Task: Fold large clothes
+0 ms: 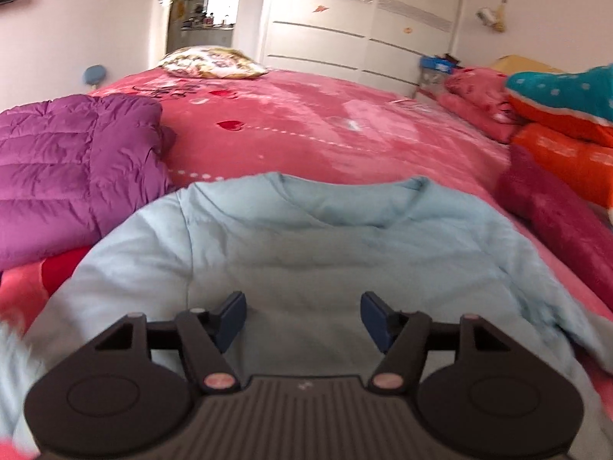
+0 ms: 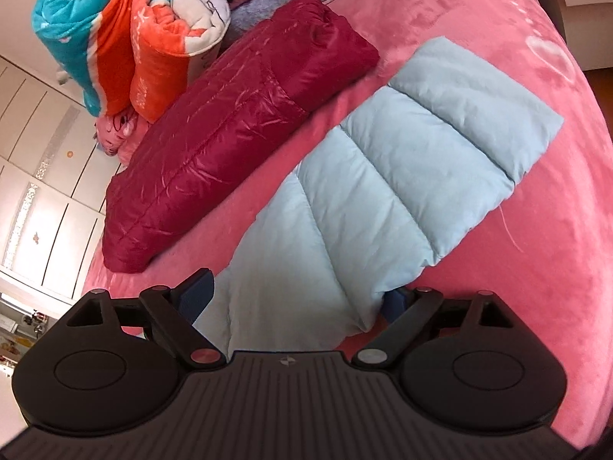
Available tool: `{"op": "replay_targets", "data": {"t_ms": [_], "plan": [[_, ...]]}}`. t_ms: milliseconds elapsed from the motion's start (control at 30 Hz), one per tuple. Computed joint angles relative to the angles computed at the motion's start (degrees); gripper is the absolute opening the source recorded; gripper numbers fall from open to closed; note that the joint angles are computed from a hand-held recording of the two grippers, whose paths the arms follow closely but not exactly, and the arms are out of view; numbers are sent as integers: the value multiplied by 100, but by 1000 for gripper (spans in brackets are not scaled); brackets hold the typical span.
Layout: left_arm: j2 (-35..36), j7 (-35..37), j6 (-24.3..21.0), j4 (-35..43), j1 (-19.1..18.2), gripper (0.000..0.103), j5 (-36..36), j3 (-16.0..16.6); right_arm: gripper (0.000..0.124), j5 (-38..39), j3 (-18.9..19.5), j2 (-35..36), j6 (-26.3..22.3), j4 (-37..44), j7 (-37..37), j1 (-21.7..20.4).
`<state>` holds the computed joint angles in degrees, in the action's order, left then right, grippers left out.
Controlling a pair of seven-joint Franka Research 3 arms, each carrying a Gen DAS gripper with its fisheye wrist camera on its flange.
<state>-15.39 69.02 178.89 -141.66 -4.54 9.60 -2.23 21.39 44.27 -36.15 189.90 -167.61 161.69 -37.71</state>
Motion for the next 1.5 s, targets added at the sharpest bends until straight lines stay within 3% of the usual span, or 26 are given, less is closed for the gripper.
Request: {"op": "replay_targets", "data": {"t_ms": [133,200,433,633,867,1000,1067,1133,1233,1367,1500], "plan": [[751,-843,-240,755,838,66,776,-635,103,-15,93,237,133,191,-57,-334],[1099,-1349,-431,1161,1008,67,1325,-741,103,67,118,380,292,242,-141,-447],[2024,-2903,-967,2379,598,76,3128,-338,103,397,509,688,329,597,-517,-944],[2783,-3819,-1499,3355,12,91,4498,78,103,509,372,1147,528,853,-1084,-866],[3146,-3998,-1628,3824,-175,96,4902,211,103,812,122,1636,772,1063,-1599,-645],[2870,-3944,-1407,3571,-120,87,4851,204,102,972,-70,1871,1053,1098,-1832,-440],[2572,-4199,-1119,3285,-77,84,5002,232,89,940,-387,2012,1276,1073,-1836,-136],[2169,-4385,-888,2922,20,84,5099,190,60,906,-652,2111,1445,1055,-1883,108],[1369,-4543,-553,2209,276,84,5393,70,51,901,-981,2226,1668,1040,-1966,408],[451,-4618,-297,1411,647,85,5556,-43,44,1651,-637,2226,1600,1202,-2834,248],[-228,-3678,118,617,516,85,4511,450,28,2509,64,2153,1526,1503,-4213,-181]]}}
